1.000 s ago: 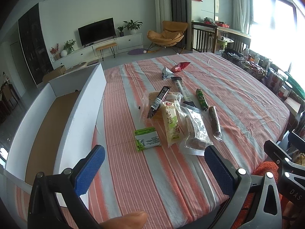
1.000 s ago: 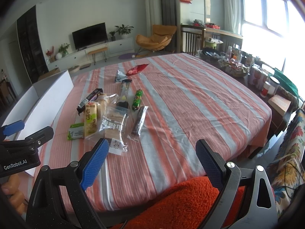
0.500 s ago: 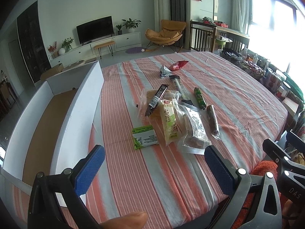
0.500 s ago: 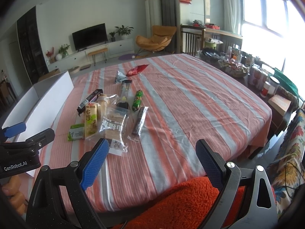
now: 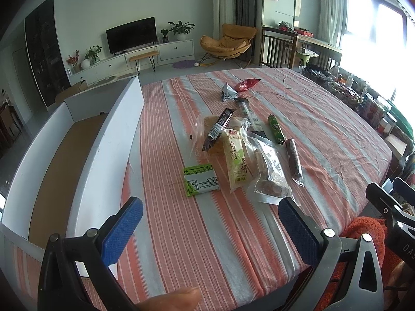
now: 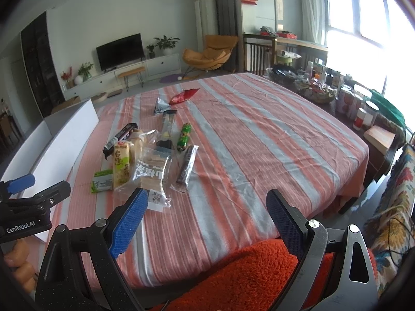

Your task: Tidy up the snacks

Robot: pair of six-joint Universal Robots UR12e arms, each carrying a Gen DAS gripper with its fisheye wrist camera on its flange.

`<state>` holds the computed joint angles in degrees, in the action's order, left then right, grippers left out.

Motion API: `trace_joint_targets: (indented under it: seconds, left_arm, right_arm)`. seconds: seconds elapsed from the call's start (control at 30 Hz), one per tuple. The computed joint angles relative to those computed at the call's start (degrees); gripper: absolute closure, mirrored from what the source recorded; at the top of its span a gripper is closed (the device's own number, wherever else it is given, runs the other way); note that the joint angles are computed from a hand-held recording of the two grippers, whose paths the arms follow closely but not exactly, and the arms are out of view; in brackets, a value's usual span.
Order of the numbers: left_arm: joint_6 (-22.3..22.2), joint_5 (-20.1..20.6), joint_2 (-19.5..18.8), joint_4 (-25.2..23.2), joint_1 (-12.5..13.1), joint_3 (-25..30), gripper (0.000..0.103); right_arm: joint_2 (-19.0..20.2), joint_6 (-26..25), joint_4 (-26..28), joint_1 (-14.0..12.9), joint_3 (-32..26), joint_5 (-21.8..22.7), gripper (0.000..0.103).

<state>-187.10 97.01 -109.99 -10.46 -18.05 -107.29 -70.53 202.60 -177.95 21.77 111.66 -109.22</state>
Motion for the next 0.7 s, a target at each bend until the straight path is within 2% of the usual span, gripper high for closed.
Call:
trace_joint_targets:
  seconds: [0.27, 0.7]
  left_arm:
    - [-1.1, -2.4, -0.3, -3.3, 1.6, -0.4, 0.0]
    - [-0.4, -2.6, -0.5, -2.8, 1.3, -0.8, 0.0]
  right_arm:
    - [0.6, 0.5, 3.0, 0.1, -0.7, 2.0, 0.009]
    - [0.8, 0.3, 4.1, 0.2, -1.0, 2.3, 0.009]
